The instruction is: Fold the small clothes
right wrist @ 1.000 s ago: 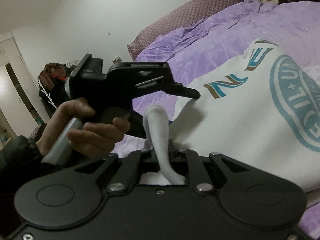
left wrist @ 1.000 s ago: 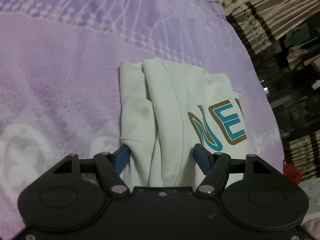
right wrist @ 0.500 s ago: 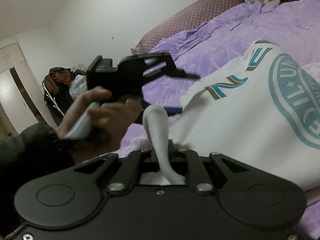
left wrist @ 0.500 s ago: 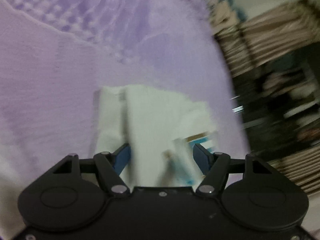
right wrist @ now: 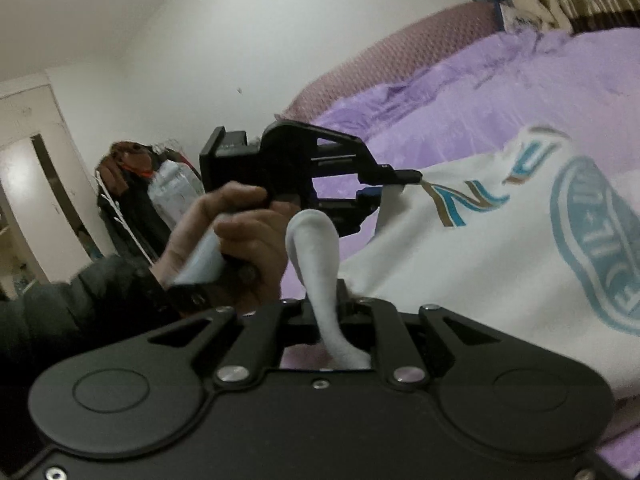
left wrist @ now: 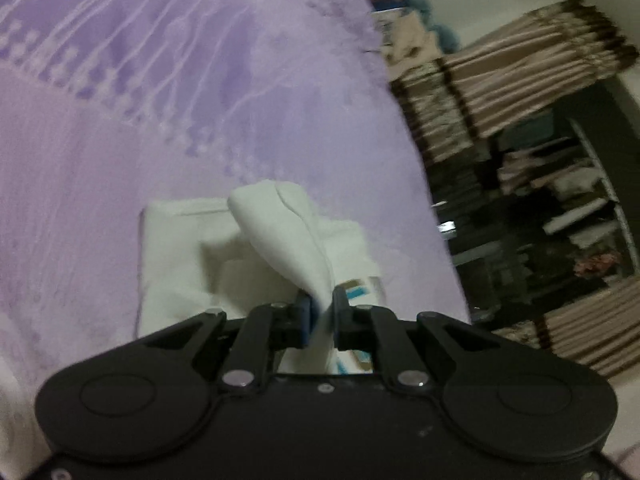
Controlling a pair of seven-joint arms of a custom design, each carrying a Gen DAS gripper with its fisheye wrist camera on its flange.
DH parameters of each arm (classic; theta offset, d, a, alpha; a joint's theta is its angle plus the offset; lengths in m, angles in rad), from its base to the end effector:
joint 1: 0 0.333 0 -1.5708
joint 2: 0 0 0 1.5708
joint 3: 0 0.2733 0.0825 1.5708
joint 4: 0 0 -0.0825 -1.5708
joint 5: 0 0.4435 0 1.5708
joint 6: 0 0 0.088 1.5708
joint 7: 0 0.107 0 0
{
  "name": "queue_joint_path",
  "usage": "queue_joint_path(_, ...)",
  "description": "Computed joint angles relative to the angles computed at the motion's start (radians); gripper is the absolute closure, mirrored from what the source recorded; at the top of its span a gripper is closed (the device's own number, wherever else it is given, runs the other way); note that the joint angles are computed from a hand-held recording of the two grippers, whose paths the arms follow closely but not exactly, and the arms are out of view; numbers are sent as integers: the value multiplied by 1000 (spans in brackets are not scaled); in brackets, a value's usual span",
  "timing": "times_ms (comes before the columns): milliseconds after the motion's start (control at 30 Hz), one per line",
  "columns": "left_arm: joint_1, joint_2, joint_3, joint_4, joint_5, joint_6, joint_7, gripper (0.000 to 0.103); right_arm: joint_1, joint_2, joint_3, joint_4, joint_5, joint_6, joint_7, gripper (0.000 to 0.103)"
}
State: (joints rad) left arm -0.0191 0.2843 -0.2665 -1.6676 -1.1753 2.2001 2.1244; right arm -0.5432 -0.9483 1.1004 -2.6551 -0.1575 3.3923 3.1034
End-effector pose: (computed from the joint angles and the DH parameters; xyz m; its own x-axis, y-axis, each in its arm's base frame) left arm 0.6831 -0.2189 0.4305 -0.2992 -0.4915 0.8178 -0.9316 -0.0350 -0.3619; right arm 0.4090 0.2815 0.4451 0.0039 -0.8565 -0.5161 -0.2523 0.4985 -0.8293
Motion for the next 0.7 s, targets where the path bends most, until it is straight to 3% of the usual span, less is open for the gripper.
queue_joint_path(133, 8, -28, 17, -13, 13, 12, 16, 96, 2, 17, -6, 21, -30, -8, -41, 99)
queue_joint_path(233, -24, -5, 41, -2, 188, 61, -77, 96, 37, 157, -51, 58, -82, -62, -88, 99)
queue_joint_path(333, -13, 30, 35, -13, 198, 89, -112, 94, 78, 308, -109, 93, -132, -96, -137, 99)
queue_joint_path(433, 2, 51, 16, -24, 172, 120, -109, 79, 130, 417, -172, 135, -190, -172, -184, 99)
queue_joint_path(467, 15, 58, 8, -20, 145, 103, -97, 69, 128, 416, -171, 139, -204, -185, -175, 96)
queue_joint_path(500, 29, 71, 1, -8, 113, 78, -91, 57, 128, 410, -172, 137, -218, -178, -166, 83)
queue_joint_path(533, 44, 73, -7, -10, 74, 63, -84, 52, 135, 406, -181, 134, -234, -163, -162, 72)
queue_joint_path(567, 49, 68, -7, -12, 61, 54, -103, 46, 167, 422, -215, 134, -254, -149, -179, 48)
queue_joint_path(600, 42, 57, 1, -12, 86, 58, -140, 45, 223, 445, -270, 138, -272, -152, -210, 33)
queue_joint_path(633, 29, 37, 13, -18, 135, 79, -177, 43, 284, 453, -322, 144, -285, -187, -241, 32)
queue_joint_path(700, -11, -37, 35, -72, 251, 202, -219, 38, 388, 428, -388, 165, -318, -346, -297, 32)
